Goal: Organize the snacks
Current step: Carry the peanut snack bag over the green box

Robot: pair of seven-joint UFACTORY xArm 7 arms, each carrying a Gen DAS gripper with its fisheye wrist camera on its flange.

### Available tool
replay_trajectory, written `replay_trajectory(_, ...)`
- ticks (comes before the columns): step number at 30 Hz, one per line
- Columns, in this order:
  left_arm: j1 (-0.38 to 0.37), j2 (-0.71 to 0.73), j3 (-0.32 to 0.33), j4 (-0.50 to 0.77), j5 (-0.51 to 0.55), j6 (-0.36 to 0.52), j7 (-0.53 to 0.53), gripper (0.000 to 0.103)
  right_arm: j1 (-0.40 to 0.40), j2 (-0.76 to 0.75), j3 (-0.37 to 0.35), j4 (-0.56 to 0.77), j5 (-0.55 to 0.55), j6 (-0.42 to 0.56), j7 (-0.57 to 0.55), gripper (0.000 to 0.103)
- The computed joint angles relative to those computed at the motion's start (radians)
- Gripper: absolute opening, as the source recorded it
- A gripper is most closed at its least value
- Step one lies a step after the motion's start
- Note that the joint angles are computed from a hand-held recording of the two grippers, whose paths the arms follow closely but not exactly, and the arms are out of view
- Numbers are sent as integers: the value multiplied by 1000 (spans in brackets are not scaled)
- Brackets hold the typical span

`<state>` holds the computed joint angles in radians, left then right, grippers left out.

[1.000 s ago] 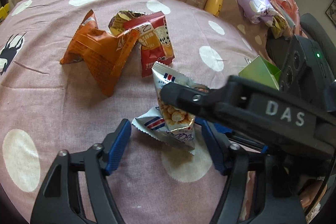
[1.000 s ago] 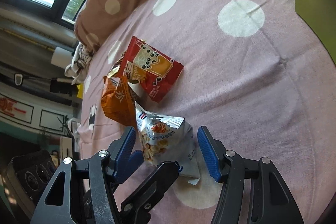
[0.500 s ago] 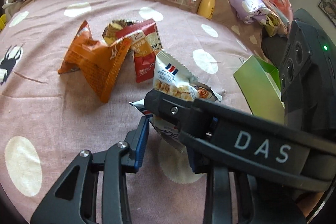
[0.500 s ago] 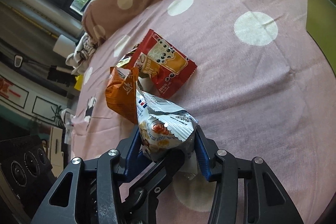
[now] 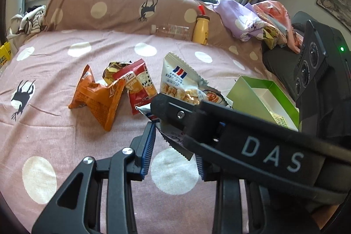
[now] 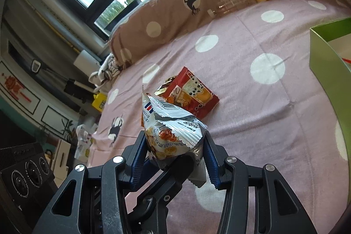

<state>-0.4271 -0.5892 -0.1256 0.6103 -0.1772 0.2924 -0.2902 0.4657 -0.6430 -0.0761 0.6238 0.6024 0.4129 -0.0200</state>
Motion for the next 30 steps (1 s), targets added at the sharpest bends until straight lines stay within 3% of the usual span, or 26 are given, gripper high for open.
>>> replay_trajectory(13,-21,-29,1,-23,7,-93,-5,32,-19,-66,37,-27,-87,-58,70,51)
replay_trajectory(20,-14,-21,-21,-4,34,-114,-21,32,-10,-95,17,-34,-122,-75,89,51)
replay_trajectory(30,-70,42,-22,60,37,-157,-11,32,-73,-167,-3,-50,-178,-58,131,51)
